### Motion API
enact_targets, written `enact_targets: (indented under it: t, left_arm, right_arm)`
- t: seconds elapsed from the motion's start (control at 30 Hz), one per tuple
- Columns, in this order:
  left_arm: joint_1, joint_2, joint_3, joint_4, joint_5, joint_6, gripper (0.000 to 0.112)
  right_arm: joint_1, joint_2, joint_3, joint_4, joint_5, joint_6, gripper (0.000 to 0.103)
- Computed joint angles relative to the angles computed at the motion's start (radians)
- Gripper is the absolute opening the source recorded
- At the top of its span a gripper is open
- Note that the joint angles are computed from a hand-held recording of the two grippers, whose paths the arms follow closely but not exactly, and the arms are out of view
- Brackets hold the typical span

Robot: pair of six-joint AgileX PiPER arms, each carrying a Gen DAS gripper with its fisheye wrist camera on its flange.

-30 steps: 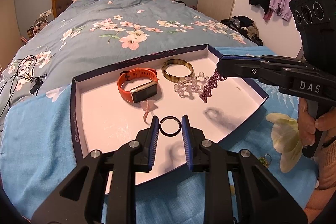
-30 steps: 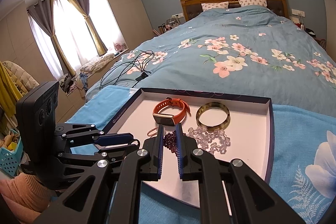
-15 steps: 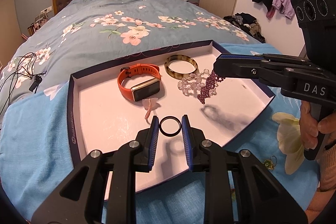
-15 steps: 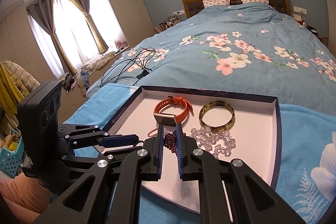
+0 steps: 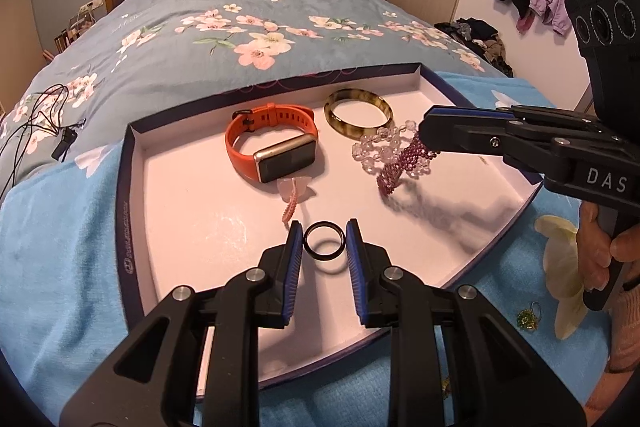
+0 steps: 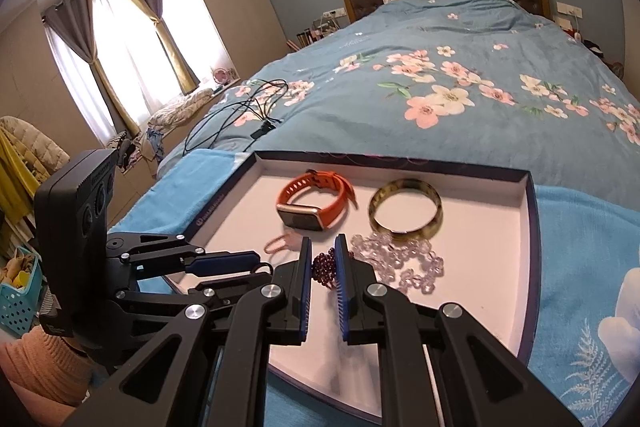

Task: Organize jewelry
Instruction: 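Carry the black ring and purple bracelet over the box with both tools, then open both tools to drop the black ring and purple bracelet in the box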

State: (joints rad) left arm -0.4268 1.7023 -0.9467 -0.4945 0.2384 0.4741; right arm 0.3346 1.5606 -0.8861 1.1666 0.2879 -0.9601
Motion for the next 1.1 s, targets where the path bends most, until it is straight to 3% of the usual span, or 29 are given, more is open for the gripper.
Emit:
enact_targets:
  t: [0.6, 0.8, 1.0, 1.1]
  left_arm:
    - [-0.008, 0.062, -0.069, 0.103, 0.01, -0.127, 0.024]
    - [-0.005, 0.002, -0.013, 0.078, -0.039, -0.115, 0.036]
    - [-0.017, -0.145, 0.095, 0.154, -0.099, -0.173, 0.044]
    - [-0.02, -0.239, 0.17, 0.06, -0.107, -0.059, 0.045]
  right_arm:
    - [0.003, 0.028, -0.002, -0.456, -0.055, 0.463, 0.015]
    - [-0.004, -0.015, 0.038, -0.458, -0.076, 0.472, 0.02]
    - [-0.006, -0.15, 0.132, -0.32, -0.082, 0.319, 0.03]
    - [0.015, -0.237, 0.192, -0.327, -0.078, 0.309, 0.031]
